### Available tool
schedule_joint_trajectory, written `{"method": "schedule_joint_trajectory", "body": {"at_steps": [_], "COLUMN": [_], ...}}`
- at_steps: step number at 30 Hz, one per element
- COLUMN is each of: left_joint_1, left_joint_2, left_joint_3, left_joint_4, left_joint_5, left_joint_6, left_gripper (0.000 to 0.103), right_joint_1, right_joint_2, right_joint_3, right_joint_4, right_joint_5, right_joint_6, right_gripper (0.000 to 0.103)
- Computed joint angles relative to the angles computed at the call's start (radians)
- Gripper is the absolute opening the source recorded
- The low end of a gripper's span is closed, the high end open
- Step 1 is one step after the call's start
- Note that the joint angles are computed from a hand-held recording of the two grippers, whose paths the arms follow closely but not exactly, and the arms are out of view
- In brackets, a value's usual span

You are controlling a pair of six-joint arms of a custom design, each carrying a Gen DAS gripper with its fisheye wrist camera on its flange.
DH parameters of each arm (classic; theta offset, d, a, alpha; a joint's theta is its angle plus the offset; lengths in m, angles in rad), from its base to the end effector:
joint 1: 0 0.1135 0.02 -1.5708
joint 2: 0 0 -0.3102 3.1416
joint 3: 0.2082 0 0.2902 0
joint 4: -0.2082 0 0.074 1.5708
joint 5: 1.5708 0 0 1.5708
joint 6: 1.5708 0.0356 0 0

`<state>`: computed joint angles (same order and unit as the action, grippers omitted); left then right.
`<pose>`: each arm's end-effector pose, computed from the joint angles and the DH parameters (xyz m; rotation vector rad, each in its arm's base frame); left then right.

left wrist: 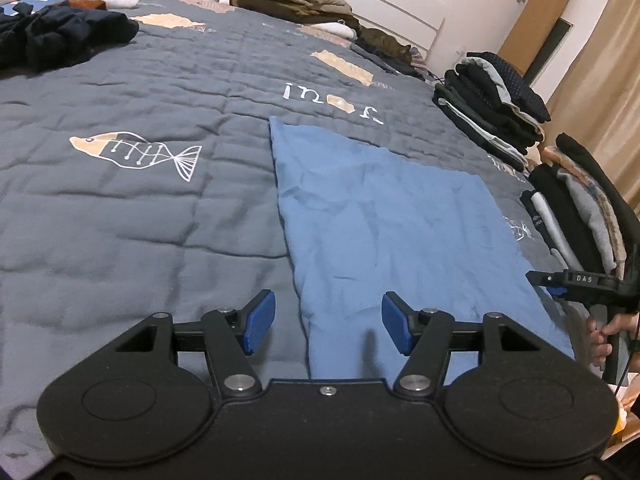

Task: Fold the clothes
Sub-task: 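Move both open tools back along the folded light blue cloth to its end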

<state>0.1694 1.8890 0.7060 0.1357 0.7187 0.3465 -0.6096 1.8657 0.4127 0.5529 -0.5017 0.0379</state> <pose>0.3296 0.0326 0.0807 0.4482 2.3452 -0.7006 0.2299 -0.1397 0.0530 0.5474 2.2895 0.3460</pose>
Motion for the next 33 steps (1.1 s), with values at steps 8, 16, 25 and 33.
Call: {"method": "schedule_joint_trajectory", "body": {"at_steps": [8,16,25,33], "left_joint_1": [-0.033,-0.063,-0.065,-0.068], "left_joint_2": [-0.005,-0.002,-0.013,-0.109], "left_joint_3": [-0.008,-0.011,-0.022,-0.103], "left_joint_4": [0.034,0.043,0.048,0.031], "left_joint_5": [-0.013,-0.038,-0.051,-0.039], "left_joint_6": [-0.033,-0.040,-0.040,0.012], "left_gripper": [0.058,0.059,0.061,0.061], "right_joint_1": [-0.093,-0.103,-0.170,-0.157], "right_joint_2": [0.022,0.053,-0.066,-0.332], "right_joint_3": [0.031,0.017,-0.029,-0.170], "right_joint_4": [-0.032,0.052,-0.037,-0.103], "right_joint_5": [-0.198,-0.085,-0.116,-0.106], "right_joint_6": [0.164,0.157,0.098,0.070], "right_gripper": [0.003,0.004,0.038,0.045]}}
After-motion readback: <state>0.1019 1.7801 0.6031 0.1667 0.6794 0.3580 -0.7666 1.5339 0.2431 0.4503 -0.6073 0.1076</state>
